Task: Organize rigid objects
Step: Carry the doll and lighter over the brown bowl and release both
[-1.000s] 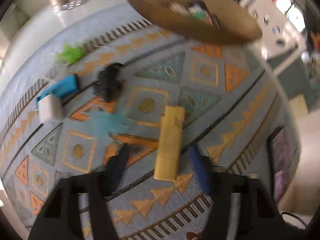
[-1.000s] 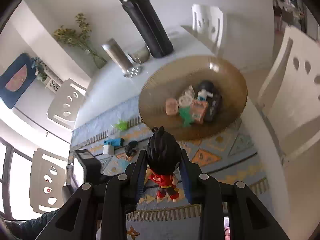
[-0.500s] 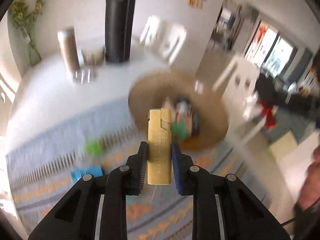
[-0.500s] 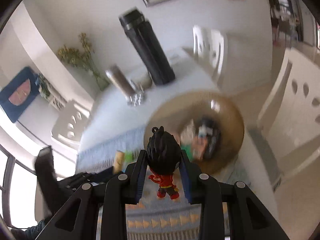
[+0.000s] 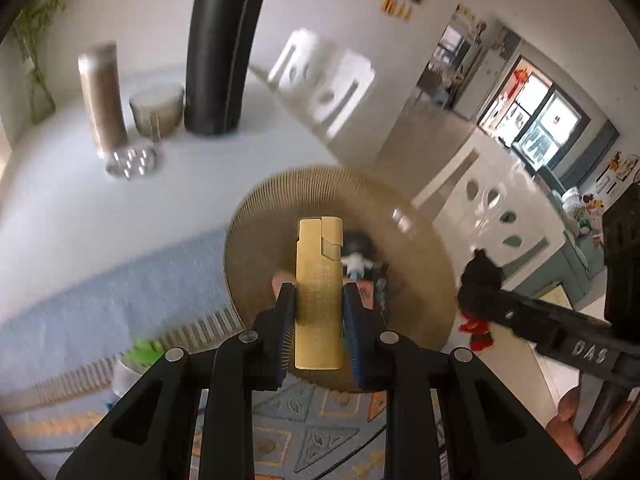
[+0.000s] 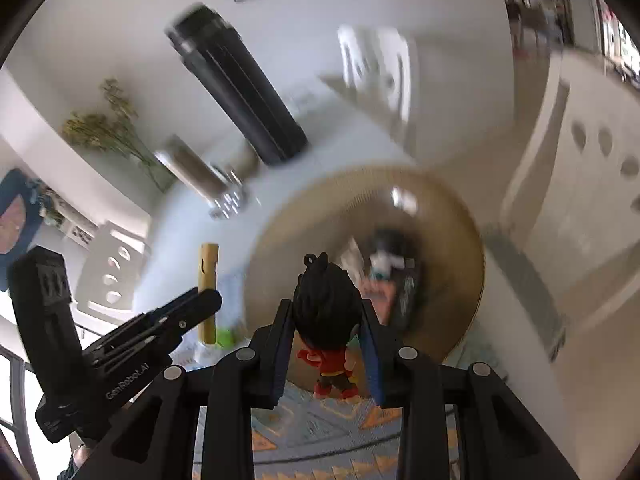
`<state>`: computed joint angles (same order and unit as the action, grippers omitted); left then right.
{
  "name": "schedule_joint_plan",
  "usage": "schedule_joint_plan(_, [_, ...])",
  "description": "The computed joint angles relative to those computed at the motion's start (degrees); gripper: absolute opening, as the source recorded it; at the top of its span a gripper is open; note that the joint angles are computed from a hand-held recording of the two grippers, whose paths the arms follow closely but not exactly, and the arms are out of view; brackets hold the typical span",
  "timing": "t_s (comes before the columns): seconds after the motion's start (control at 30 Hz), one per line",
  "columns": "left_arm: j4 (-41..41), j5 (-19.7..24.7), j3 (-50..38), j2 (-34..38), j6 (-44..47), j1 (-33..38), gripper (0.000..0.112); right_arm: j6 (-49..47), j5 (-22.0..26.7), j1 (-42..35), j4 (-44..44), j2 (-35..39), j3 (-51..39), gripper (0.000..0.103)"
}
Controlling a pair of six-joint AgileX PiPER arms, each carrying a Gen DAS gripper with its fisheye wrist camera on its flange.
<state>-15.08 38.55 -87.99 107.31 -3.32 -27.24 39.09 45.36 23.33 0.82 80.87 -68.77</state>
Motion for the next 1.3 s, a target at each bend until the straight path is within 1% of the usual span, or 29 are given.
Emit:
schedule_joint_plan(0.17, [-3.56,0.64,0.00,2.85,2.69,-0.65,0.021,-0.29,-0.73,-0.92,1.50,4.03,2.33,0.031])
schedule_joint_plan(0.3, [-2.37,0.60,-1.18,3.83,2.86,-1.91,0.022,1.60,1.53,-1.61,-0.49,6.87,1.21,0.031])
schedule_joint_plan(0.33, [-4.58,1.45,-1.70,4.02,4.96,-1.32,0.035,1.30,1.71,-2.13,-0.57,6.92,1.24,0.032])
schedule_joint_plan(0.37, [-5.29,2.60,-2.09,3.77,5.42,-0.93,0.041,0.63,1.58,-2.60,-1.19,6.36,1.51,0.033])
schedule_joint_plan(0.4, [-6.69,3.30,-1.53,2.80,6.30,0.04,0.041,1.54,2.45,-2.48,-3.92,5.49,1.22,0.033])
schedule_joint_plan(0.43, [-7.91,3.66,-1.32,2.35,7.25,1.11,0.041,3.32,3.66,-2.10,-7.01,4.54,0.87,0.036])
schedule_joint_plan(0.47, [-9.45,3.82,0.52,0.31,7.88,2.81,0.041,4.64,4.65,-2.06,-9.47,3.12,0.82,0.043])
schedule_joint_plan(0.5, [-10.19,3.56,2.04,-1.21,7.86,3.88,0.041,4.79,5.08,-2.72,-10.58,1.32,0.89,0.046])
schedule_joint_plan(0.57, [-12.14,2.64,6.26,-5.74,8.67,7.00,0.041,4.56,5.23,-3.94,-11.04,-2.12,1.01,0.057])
schedule_joint_plan(0.6, [-12.74,1.89,9.31,-9.32,8.80,9.21,0.041,4.96,5.64,-4.00,-11.60,-4.02,1.02,0.058])
schedule_joint_plan(0.63, [-12.58,1.46,10.72,-11.18,8.49,10.38,0.041,5.09,5.94,-3.54,-11.71,-4.77,0.60,0.059])
schedule_joint_plan(0.73, [-10.12,-0.80,16.65,-20.34,5.57,15.17,0.041,5.34,6.99,-0.94,-11.52,-6.17,-0.40,0.059])
schedule_joint_plan(0.8, [-6.10,-0.49,19.03,-26.96,2.26,18.44,0.041,5.62,7.24,1.44,-11.05,-6.40,-1.37,0.059])
schedule_joint_plan(0.87, [-2.58,0.02,19.70,-31.61,-0.41,20.67,0.042,5.18,6.87,3.74,-9.92,-5.93,-3.28,0.059])
schedule_joint_plan(0.93, [1.52,1.20,20.08,-37.25,-2.94,23.05,0.043,5.75,7.74,6.53,-10.91,-5.18,-5.96,0.059])
schedule_joint_plan(1.0, [4.19,1.94,20.58,-41.60,-4.24,24.75,0.056,6.99,8.92,9.82,-13.14,-4.74,-8.81,0.059])
schedule_joint_plan(1.03, [4.82,2.26,20.90,-43.42,-4.45,25.72,0.078,7.32,9.22,11.32,-13.96,-4.70,-10.03,0.059])
schedule_joint_plan(1.07, [4.28,2.54,21.43,-45.12,-3.91,27.19,0.095,7.51,9.33,12.72,-14.51,-4.66,-11.04,0.060])
schedule_joint_plan(1.13, [-1.05,2.08,24.11,-48.74,-0.33,31.73,0.101,8.03,9.33,15.31,-15.23,-4.38,-12.39,0.061])
schedule_joint_plan(1.2, [-4.89,1.57,27.77,-51.56,1.02,36.06,0.102,8.51,9.38,17.88,-15.54,-3.26,-13.26,0.061])
schedule_joint_plan(1.27, [-4.88,2.94,29.50,-51.06,1.59,37.76,0.102,9.25,9.48,20.49,-15.50,-1.14,-13.52,0.061])
schedule_joint_plan(1.3, [-3.81,5.05,29.82,-49.71,1.97,38.26,0.102,9.71,9.67,21.76,-15.43,0.14,-13.58,0.062])
